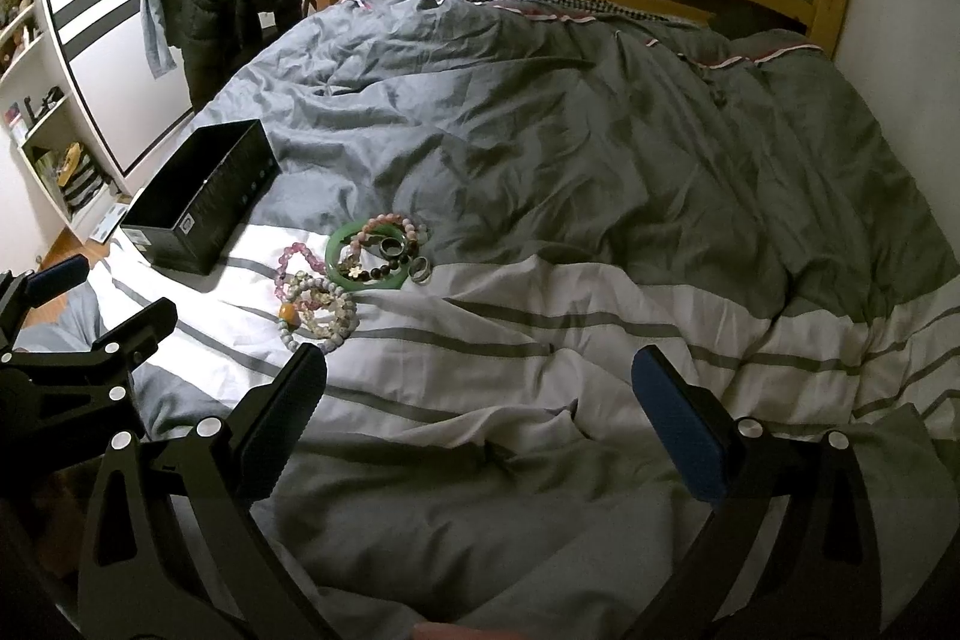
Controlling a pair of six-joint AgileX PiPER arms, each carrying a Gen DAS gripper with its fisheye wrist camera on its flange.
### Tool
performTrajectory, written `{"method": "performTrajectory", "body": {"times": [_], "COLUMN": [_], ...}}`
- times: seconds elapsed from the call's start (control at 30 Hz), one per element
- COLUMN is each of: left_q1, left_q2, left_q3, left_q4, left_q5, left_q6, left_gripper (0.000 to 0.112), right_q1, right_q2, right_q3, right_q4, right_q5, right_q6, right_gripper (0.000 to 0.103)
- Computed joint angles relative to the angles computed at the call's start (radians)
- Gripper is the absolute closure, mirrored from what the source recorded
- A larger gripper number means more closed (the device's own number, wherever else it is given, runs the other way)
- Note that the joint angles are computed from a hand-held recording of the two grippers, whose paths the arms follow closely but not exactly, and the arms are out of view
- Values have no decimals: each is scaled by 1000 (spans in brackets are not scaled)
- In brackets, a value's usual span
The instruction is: Organize jewelry
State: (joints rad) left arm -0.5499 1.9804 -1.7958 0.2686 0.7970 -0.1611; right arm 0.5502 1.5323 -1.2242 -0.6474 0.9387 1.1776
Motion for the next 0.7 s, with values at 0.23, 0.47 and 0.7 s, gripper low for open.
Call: {"method": "performTrajectory", "body": {"times": [0.23, 0.47, 0.7], "left_q1": [5, 8, 7], "left_q2": [-2, -4, -4], "left_q3": [11, 13, 15], "left_q4": [-8, -12, -12], "left_q5": [-8, -5, -4], "left_q6": [6, 12, 13], "left_gripper": [13, 13, 13], "right_q1": [0, -5, -5], "right_q2": [-2, -1, 0], "right_q3": [-6, -5, -6], "right_q4": [8, 14, 14], "right_q5": [8, 4, 4], "right_q6": [-9, -15, -17], "right_gripper": [3, 3, 3]}}
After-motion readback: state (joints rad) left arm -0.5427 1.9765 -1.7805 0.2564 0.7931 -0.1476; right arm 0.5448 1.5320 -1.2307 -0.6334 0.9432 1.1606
